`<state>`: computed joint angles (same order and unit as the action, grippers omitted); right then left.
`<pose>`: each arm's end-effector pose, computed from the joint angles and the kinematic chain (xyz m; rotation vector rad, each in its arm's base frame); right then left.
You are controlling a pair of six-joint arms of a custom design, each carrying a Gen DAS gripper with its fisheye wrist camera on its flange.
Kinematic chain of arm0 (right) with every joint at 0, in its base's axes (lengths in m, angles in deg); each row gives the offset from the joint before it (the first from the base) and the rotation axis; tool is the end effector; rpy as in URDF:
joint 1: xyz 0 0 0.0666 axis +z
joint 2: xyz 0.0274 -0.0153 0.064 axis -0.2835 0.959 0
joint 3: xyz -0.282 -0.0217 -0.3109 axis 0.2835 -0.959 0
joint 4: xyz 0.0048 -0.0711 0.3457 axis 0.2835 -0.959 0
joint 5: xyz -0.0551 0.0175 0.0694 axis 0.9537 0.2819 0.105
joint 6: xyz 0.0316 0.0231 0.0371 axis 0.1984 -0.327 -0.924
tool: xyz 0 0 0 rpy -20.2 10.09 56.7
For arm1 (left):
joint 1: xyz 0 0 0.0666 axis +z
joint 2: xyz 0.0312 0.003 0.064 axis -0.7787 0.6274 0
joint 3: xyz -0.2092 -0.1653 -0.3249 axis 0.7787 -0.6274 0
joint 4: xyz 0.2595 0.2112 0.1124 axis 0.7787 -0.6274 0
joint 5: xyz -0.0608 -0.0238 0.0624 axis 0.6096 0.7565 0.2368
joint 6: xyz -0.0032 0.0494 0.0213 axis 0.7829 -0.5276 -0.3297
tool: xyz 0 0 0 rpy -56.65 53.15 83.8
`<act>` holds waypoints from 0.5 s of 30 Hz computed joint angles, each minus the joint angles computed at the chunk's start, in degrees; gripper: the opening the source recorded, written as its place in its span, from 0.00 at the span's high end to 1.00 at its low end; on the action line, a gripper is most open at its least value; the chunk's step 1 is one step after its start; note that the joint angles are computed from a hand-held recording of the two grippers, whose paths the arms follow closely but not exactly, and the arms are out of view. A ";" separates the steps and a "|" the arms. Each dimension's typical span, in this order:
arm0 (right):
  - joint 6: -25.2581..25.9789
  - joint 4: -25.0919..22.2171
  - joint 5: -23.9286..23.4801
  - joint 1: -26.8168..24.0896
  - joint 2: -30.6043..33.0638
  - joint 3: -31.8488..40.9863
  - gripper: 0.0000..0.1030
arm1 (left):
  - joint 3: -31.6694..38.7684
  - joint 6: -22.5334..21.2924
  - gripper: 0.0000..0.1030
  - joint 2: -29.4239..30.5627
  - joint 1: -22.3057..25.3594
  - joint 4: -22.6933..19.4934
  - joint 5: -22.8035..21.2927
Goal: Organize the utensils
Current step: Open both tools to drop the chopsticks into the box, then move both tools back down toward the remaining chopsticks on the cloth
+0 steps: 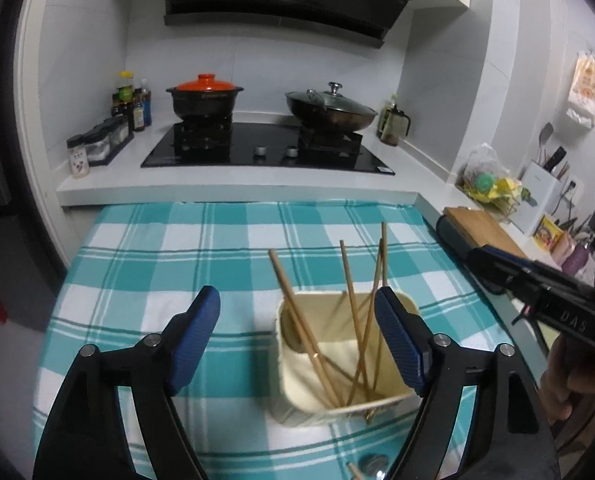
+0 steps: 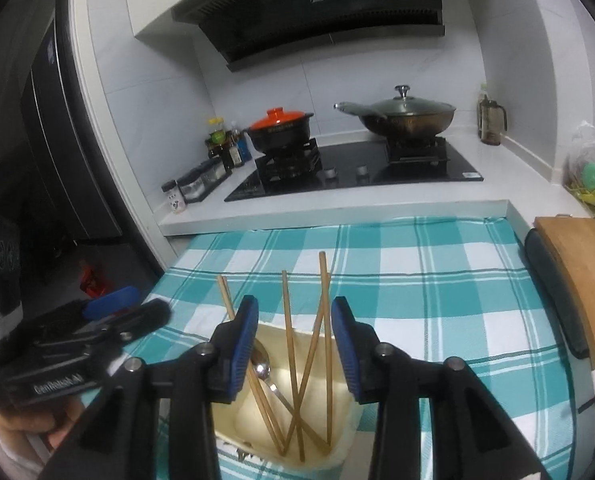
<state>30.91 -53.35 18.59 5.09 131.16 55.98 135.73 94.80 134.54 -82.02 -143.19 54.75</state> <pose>0.3644 0.1456 0.5879 -0.2072 2.1544 0.4017 0.3329 -0.1885 0.5957 0.0204 2.2193 -0.2124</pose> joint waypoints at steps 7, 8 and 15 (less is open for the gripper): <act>2.68 -5.45 2.50 0.91 -8.74 -4.73 0.52 | -8.09 -0.51 0.14 -10.38 -5.23 -11.75 -4.75; 2.82 -6.50 2.86 1.13 -10.11 -5.69 0.52 | -10.13 1.02 0.13 -12.29 -6.97 -12.97 -5.40; 2.08 -13.92 14.91 11.08 -23.54 -16.25 0.52 | -22.90 24.26 0.11 -20.22 -27.93 -18.75 -14.11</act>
